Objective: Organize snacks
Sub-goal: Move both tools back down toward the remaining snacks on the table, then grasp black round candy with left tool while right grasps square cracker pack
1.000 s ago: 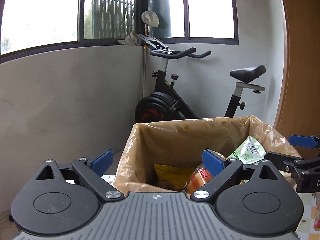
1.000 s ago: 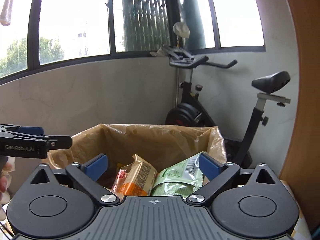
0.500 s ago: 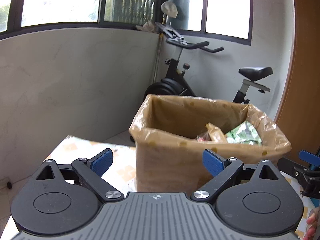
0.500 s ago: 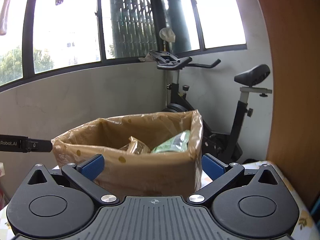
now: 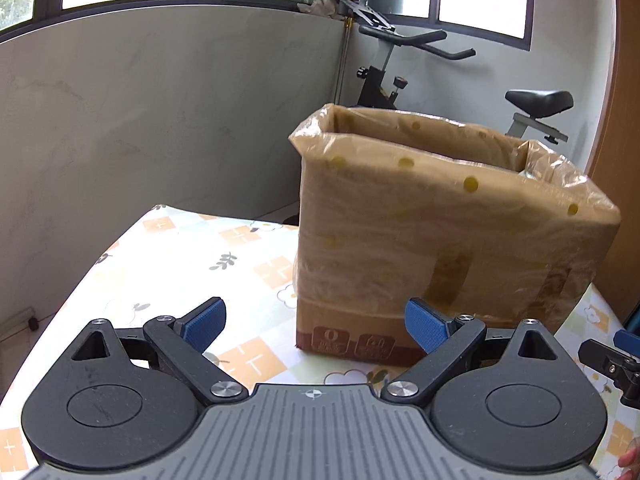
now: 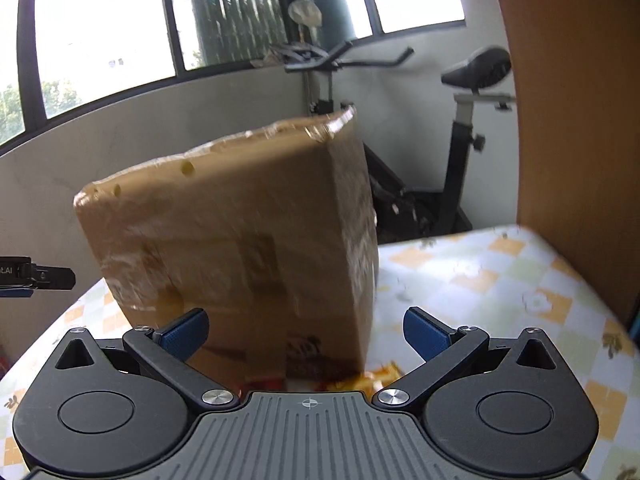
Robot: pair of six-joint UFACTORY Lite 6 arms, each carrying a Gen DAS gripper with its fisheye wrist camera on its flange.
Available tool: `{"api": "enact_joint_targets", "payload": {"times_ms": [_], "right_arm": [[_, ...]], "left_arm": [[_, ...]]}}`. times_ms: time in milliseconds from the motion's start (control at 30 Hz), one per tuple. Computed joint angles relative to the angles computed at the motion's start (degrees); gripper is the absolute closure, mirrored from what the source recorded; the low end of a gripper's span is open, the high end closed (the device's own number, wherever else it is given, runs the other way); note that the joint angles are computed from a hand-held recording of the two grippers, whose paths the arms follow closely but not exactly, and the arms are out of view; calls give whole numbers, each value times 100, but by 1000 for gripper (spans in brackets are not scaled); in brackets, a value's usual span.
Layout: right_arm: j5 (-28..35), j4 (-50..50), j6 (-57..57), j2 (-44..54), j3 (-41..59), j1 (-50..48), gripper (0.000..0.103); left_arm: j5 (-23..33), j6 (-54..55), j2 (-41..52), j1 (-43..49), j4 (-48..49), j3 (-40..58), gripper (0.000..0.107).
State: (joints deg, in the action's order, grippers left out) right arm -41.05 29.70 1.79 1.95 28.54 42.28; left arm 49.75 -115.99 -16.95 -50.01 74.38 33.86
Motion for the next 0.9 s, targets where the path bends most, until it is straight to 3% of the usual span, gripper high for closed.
{"api": "enact_joint_targets", "payload": {"times_ms": [267,500,600,733,900], "right_arm": [[211,156,-13,719,-78,290,1],[623,-295,463,1329,111,569,25],[686,114,-27,1393,175,825,30],[771,90,-302,1238,95,749,48],[624,-194,-459,1067,-120,335,52]], "left_arm": [[42,-607,242,-252,84,-409,10],[-34,-1112,543,-625,2,-633,10],[-120,-1275,602,-761,-60,-708,10],[-306,-1459,756,-859,-82,-749,10],[-481,-1763,846,-992,48,-828,10]]}}
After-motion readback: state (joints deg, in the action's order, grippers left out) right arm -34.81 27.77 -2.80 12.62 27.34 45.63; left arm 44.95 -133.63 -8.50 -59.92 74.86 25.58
